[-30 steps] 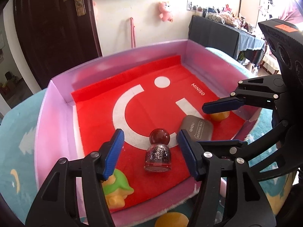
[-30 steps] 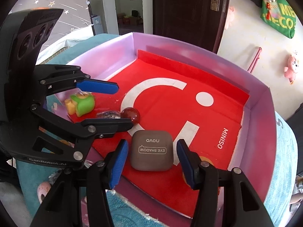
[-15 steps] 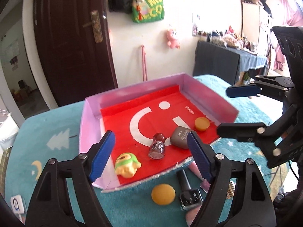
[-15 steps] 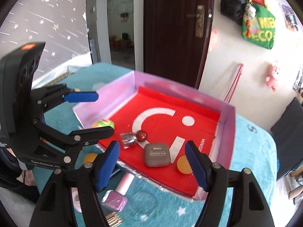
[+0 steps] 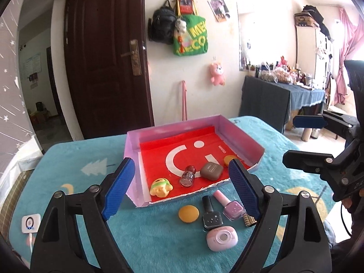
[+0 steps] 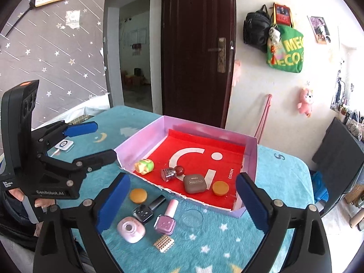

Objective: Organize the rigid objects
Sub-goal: 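Withdraw both open tools from the box back over the table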

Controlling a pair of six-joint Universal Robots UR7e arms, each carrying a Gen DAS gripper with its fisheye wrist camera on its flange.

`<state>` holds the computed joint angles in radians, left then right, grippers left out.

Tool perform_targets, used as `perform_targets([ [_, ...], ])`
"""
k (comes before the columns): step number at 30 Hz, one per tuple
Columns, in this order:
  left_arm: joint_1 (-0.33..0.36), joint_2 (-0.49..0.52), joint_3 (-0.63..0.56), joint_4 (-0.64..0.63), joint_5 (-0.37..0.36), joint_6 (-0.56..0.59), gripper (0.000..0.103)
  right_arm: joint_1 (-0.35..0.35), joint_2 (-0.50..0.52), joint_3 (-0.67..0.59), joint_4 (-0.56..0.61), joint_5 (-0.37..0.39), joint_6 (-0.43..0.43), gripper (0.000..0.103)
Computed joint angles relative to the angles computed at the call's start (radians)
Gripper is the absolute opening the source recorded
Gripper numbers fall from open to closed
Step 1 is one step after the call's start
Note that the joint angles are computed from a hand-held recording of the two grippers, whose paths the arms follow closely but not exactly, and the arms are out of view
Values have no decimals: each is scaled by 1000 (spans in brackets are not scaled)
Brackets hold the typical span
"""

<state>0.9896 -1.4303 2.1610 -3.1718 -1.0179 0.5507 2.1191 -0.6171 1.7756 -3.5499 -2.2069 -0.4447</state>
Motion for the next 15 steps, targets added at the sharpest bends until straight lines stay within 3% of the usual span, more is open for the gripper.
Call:
perform_targets([
  [3, -27, -38, 45, -30, 24, -5, 92, 20, -7, 30, -43, -9, -4, 98],
  [7, -40, -89, 104, -28, 35, -46, 92, 47, -5, 67, -116, -35, 8, 101],
  [12, -23, -112, 159, -33, 37, -86, 92, 61, 18, 112, -217, -73, 59, 103],
  [15, 10, -104, 179, -38, 19, -111, 93, 69, 55, 122, -289, -135, 87, 103],
])
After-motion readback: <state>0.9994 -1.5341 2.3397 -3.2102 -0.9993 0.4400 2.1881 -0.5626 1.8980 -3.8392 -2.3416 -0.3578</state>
